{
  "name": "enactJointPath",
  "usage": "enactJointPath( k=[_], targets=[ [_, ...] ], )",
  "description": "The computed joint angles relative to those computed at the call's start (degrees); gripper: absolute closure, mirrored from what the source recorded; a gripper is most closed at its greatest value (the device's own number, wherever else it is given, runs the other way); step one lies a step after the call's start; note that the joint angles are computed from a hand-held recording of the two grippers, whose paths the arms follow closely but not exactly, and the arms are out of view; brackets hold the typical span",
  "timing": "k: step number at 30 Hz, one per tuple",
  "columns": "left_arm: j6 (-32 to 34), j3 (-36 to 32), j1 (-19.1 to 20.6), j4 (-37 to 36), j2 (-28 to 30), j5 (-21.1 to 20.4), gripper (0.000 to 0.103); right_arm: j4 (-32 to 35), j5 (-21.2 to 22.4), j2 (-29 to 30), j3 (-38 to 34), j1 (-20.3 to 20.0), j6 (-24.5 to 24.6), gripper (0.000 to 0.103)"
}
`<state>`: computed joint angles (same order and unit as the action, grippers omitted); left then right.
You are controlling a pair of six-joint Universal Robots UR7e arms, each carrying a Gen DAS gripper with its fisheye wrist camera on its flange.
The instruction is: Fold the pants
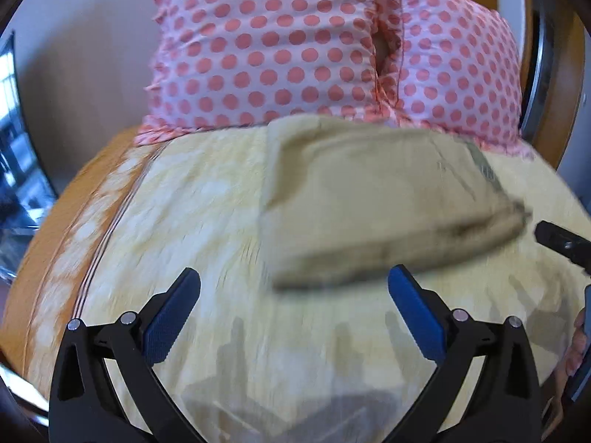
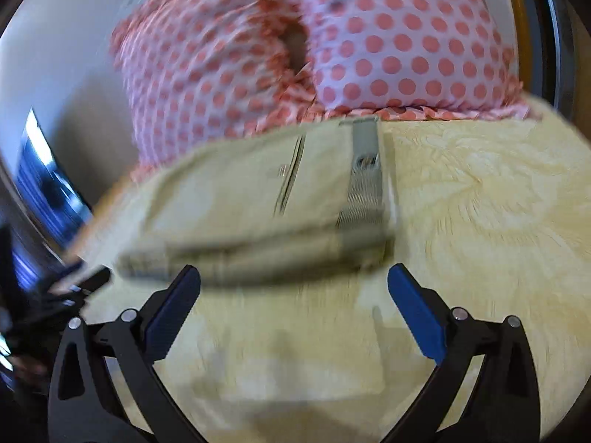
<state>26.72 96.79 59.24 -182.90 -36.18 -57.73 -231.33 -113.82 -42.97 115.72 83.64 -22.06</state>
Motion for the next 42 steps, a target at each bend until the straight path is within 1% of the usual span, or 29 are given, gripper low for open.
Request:
enactJointPath(
  k=[1, 2, 3, 4, 7, 10, 15, 17, 19, 21, 31, 42],
  targets=[
    [1.3, 2.5, -0.2, -3.5, -0.2, 1.3, 0.001, -2.8, -2.0, 2.5, -0.3, 0.8, -2.0, 0.002],
    [2.0, 4.1, -0.4, -6.1, -0.1, 2.2, 0.001, -5.5, -3.1, 4.6, -0.4, 1.2, -3.6, 0.002],
    [2.6, 5.7, -0.5, -8.8, 0.0, 3.2, 0.001, -6.8, -3.3, 5.6, -0.4, 1.3, -4.3, 0.002],
    [2.3, 6.2, -0.7, -9.7, 0.4, 3.6, 0.001, -8.9, -3.9, 7.2, -0.8, 1.6, -5.3, 0.002],
    [0.0, 9.0, -0.4, -10.6, -0.1, 2.9, 0.001, -12.2, -5.3, 10.0, -1.4, 2.1, -6.7, 0.002],
    [0.2, 10.1, -0.6, -13.0, 0.5, 3.4, 0.001, -13.7, -7.5, 12.2, -3.4, 3.0, -8.9, 0.002],
    [0.4, 11.0, -0.2, -15.3, 1.0, 1.4, 0.001, -16.2, -9.4, 15.0, -5.6, 3.5, -11.9, 0.002],
    [-0.4, 11.2, 0.5, -15.7, 0.8, -0.5, 0.001, -19.4, -8.9, 16.6, -6.4, 3.4, -13.6, 0.002],
    [0.9, 11.5, 0.6, -18.1, 1.4, -0.9, 0.001, -22.1, -7.6, 17.6, -6.6, 2.9, -14.5, 0.002],
    [1.1, 11.9, 0.6, -19.6, 1.7, -1.1, 0.001, -23.7, -7.1, 18.3, -7.0, 2.7, -15.0, 0.002],
    [1.7, 11.9, 0.7, -20.8, 2.0, -1.4, 0.001, -25.4, -7.7, 19.2, -7.9, 2.8, -15.2, 0.002],
    [1.7, 11.9, 0.8, -20.6, 1.9, -1.4, 0.001, -25.5, -7.4, 19.1, -7.6, 2.7, -15.3, 0.002]
  ],
)
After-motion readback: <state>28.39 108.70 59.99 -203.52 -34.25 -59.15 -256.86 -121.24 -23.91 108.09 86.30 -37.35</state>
